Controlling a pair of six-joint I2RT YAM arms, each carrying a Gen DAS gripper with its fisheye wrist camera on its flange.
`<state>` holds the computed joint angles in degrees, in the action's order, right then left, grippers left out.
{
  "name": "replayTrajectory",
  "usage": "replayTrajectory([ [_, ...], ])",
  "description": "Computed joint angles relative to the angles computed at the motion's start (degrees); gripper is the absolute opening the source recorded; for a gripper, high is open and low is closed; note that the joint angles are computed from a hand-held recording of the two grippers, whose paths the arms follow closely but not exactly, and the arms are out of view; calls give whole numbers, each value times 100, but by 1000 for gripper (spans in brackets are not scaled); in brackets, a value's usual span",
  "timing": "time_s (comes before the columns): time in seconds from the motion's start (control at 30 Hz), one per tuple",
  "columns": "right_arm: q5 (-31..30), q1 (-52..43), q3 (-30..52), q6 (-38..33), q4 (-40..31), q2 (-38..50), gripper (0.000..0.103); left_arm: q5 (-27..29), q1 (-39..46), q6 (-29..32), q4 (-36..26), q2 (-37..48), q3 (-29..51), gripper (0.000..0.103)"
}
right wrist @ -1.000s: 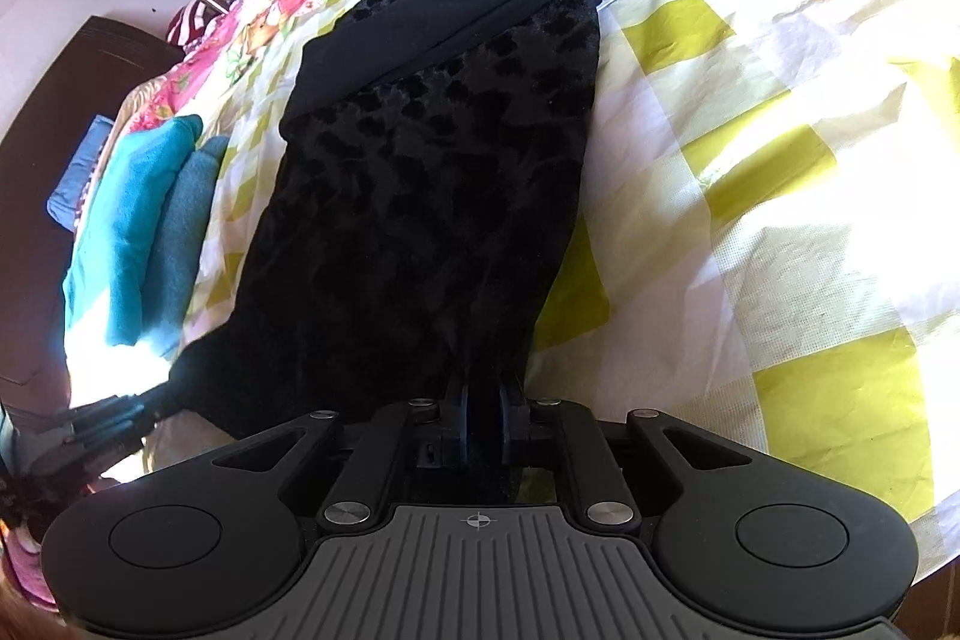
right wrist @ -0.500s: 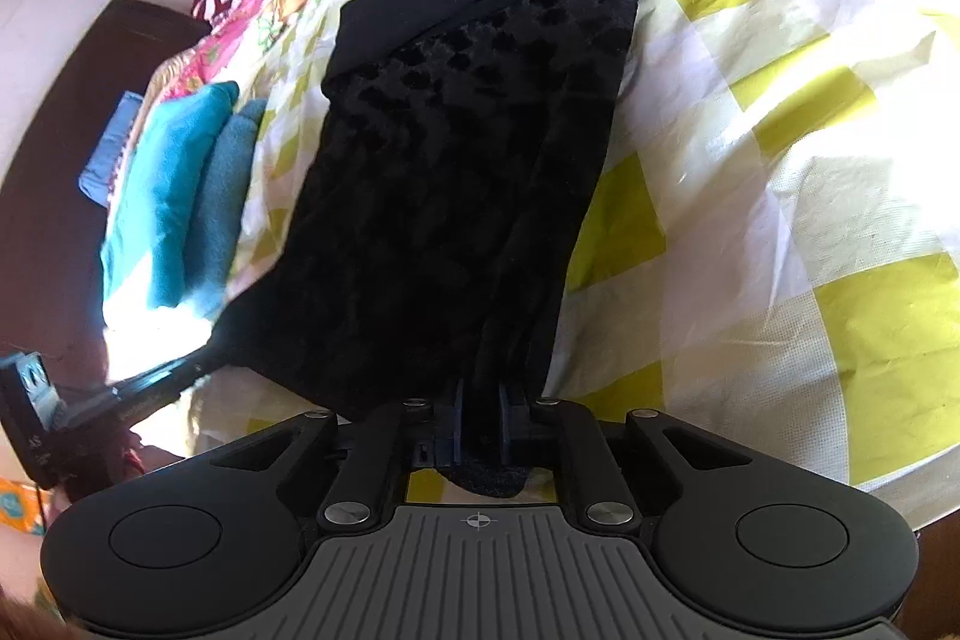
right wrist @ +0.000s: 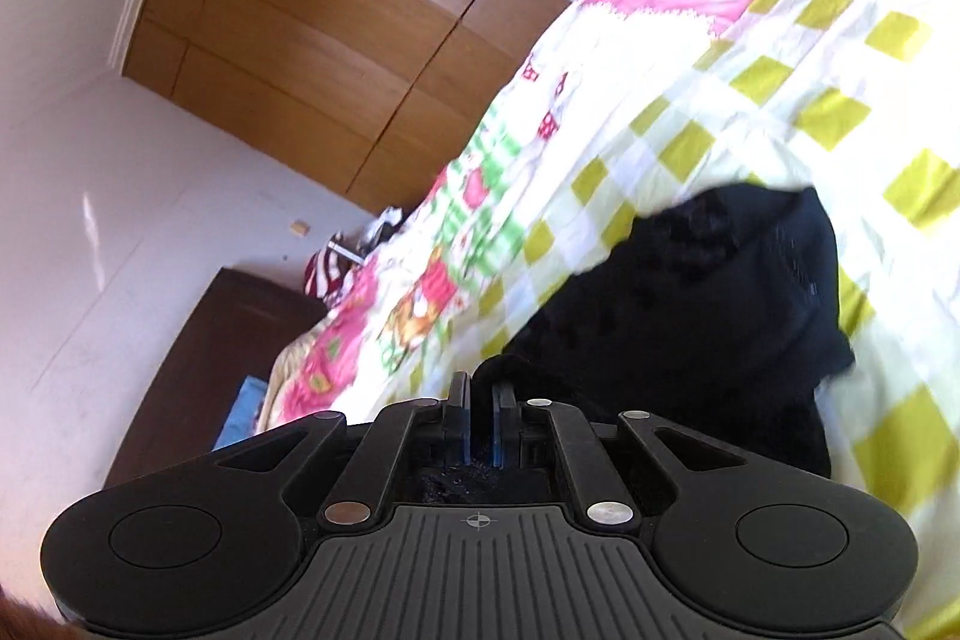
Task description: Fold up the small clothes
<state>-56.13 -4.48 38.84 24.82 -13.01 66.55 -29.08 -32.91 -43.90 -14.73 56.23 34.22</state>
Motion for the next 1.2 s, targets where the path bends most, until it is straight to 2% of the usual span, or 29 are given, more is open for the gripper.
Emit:
replayTrajectory([
  [0.07,827,510,324,659,1302,1036,7,509,805,209,811,998,79,19],
  [0.13,1517,843,765,1150,1926,2092,12,973,1355,226,1275,1653,140,22],
  [0.2,1995,964,1293,1278,1861,2973,14,1082,1508,184,1636,1691,-115,25],
  [0.27,1936,874,1410,1288,1987,3431,15,825,1271,289,1707,1439,-405,34],
  [0.3,1904,829,1266,1251,2219,3448,17,710,1095,332,1619,1243,-573,41],
  [0.33,1950,802,1110,1059,2359,3379,24,680,939,354,1531,1088,-716,46],
  [0.43,2416,839,521,-40,2571,2827,38,585,419,209,1048,802,-967,49],
  [0.5,2796,989,342,-965,2455,2547,44,729,312,56,996,811,-1110,50],
  [0.57,3204,1214,369,-1666,2379,2518,45,1026,385,-96,1112,806,-1247,50],
  [0.67,3476,1442,725,-2183,2255,2819,49,1338,544,-152,1385,914,-1324,52],
  [0.87,3846,1826,1577,-2715,1896,3698,49,1488,884,236,1800,1576,-1027,56],
  [0.97,3986,1907,1645,-2818,1878,3846,47,1459,929,448,1877,1911,-798,56],
  [1.03,3926,1869,1572,-2869,1933,3819,29,1376,965,584,1882,2106,-613,56],
  [1.1,3892,1832,1581,-2914,1862,3812,27,1508,1031,731,2015,2124,-568,56],
  [1.13,3848,1809,1605,-2899,1821,3813,25,1646,1053,865,2012,2188,-502,61],
  [1.2,3825,1797,1626,-2856,1789,3800,24,1435,921,1042,1806,2490,-276,69],
])
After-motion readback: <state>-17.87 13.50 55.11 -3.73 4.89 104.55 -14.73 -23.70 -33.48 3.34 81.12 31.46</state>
